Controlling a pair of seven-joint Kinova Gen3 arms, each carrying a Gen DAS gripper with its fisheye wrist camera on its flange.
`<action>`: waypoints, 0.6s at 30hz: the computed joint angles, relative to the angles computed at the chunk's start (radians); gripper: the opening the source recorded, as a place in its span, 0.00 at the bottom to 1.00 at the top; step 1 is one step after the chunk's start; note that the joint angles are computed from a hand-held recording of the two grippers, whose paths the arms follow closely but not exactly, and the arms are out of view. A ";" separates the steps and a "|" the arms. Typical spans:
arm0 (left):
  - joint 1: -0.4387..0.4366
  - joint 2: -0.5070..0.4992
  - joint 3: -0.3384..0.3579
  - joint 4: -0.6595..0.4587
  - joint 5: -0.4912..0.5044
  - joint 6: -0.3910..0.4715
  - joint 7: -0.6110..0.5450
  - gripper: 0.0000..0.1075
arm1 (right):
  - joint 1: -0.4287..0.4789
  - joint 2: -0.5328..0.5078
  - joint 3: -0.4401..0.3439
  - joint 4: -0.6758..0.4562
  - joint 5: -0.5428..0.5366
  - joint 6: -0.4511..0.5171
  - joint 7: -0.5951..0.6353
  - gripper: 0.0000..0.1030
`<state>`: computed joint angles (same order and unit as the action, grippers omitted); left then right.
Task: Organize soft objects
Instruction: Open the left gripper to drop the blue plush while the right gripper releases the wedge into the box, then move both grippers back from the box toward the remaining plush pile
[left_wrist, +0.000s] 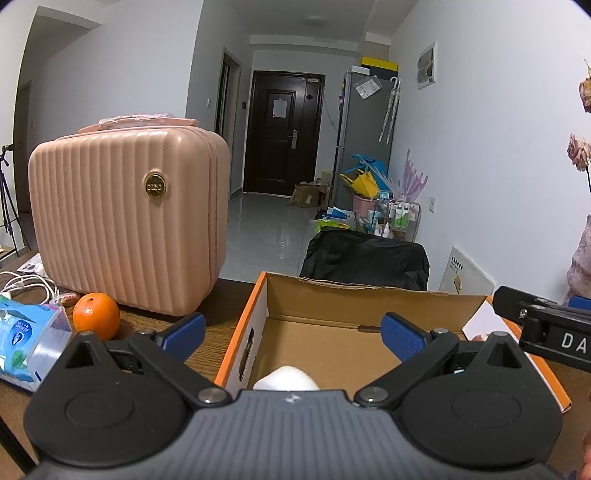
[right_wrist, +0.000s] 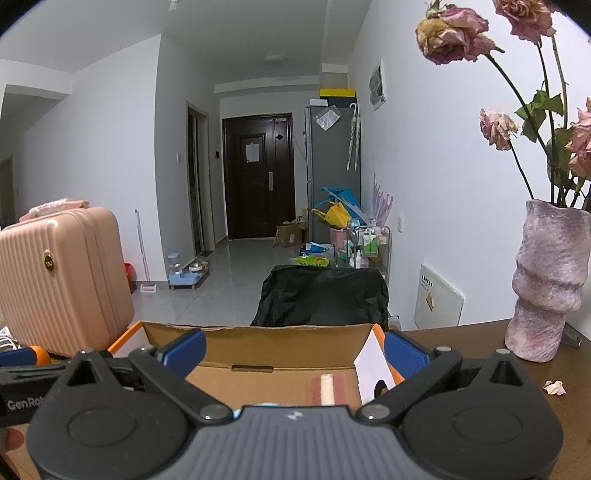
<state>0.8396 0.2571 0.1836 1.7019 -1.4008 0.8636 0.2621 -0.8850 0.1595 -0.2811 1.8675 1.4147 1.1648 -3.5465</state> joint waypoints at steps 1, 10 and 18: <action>0.002 -0.002 0.001 0.001 0.001 0.003 0.003 0.96 | -0.002 -0.003 -0.001 0.002 0.003 0.004 -0.004 1.00; 0.024 -0.039 0.031 0.051 -0.029 0.055 0.049 0.96 | -0.042 -0.030 -0.037 0.037 0.019 0.081 -0.016 1.00; 0.032 -0.096 0.088 0.143 -0.059 0.107 0.098 0.96 | -0.101 -0.055 -0.092 0.097 0.019 0.171 -0.043 1.00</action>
